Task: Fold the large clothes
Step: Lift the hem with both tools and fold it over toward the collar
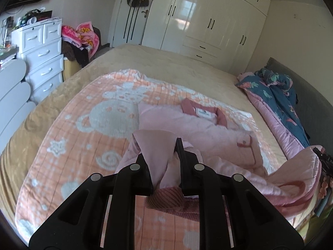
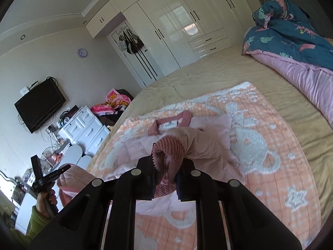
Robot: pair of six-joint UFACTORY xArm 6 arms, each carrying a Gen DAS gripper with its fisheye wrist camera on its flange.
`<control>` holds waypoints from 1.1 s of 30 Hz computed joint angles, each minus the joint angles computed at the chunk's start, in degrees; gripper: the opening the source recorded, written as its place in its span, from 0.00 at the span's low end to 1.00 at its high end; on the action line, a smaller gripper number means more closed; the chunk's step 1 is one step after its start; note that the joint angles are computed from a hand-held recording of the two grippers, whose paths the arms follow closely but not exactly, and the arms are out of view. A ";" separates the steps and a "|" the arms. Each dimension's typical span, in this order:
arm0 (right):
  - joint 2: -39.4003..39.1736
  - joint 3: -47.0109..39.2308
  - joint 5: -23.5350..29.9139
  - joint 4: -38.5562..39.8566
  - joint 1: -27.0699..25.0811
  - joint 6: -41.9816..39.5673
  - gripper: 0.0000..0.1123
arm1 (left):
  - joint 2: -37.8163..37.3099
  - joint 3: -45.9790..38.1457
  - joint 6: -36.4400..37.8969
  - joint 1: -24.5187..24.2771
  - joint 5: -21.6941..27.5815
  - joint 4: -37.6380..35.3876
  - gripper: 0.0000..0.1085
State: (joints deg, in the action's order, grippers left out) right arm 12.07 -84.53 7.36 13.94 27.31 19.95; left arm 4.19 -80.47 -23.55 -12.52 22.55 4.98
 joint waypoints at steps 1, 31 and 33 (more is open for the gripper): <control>1.74 -2.47 0.62 0.57 -0.43 -0.57 0.12 | 1.22 -1.65 -0.50 0.11 0.31 0.61 0.09; 37.62 -49.19 11.91 9.92 -6.68 5.58 0.59 | 36.07 -48.06 -3.07 1.80 18.52 4.90 0.15; 37.69 -49.94 13.74 2.05 -6.51 8.70 0.64 | 37.63 -50.30 -2.68 1.81 19.58 4.34 0.16</control>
